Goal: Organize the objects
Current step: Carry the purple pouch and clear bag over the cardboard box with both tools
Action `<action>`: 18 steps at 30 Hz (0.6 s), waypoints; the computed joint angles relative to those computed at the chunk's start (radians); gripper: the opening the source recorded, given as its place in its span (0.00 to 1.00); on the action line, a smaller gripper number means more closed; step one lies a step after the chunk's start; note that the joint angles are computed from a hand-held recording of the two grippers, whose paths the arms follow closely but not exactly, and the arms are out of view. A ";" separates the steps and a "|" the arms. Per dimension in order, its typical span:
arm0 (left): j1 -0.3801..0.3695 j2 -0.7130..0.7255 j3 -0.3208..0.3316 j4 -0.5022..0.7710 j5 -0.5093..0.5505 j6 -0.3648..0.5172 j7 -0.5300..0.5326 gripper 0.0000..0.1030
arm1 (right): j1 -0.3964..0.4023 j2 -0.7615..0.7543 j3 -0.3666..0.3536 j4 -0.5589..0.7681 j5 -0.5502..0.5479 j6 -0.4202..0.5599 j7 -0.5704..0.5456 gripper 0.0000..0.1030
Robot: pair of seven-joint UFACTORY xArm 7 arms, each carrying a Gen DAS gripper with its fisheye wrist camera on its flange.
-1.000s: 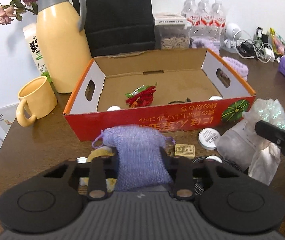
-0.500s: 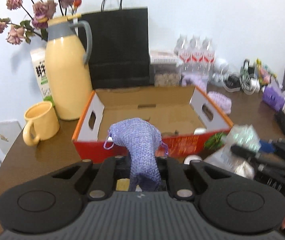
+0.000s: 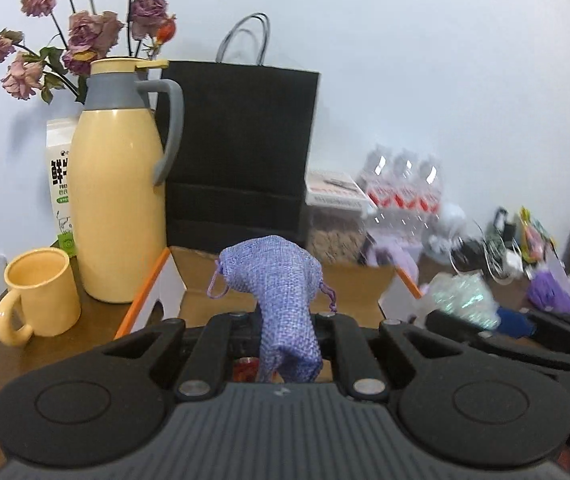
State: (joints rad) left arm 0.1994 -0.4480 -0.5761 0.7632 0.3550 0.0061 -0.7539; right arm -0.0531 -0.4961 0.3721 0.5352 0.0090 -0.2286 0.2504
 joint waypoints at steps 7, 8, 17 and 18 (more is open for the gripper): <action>0.148 0.095 -0.104 0.047 0.039 -0.023 -0.028 0.11 | -0.238 0.120 0.239 0.085 0.036 0.011 0.030 0.39; 0.140 0.118 -0.095 0.054 0.043 -0.019 -0.027 0.11 | -0.255 0.128 0.254 0.088 0.034 0.016 0.032 0.39; 0.073 0.174 -0.031 0.078 0.154 0.051 -0.085 0.61 | -0.271 0.147 0.249 0.100 -0.047 0.116 0.093 0.61; 0.096 0.168 -0.051 0.077 0.185 0.047 -0.120 0.74 | -0.284 0.136 0.258 0.098 -0.057 0.120 0.111 0.78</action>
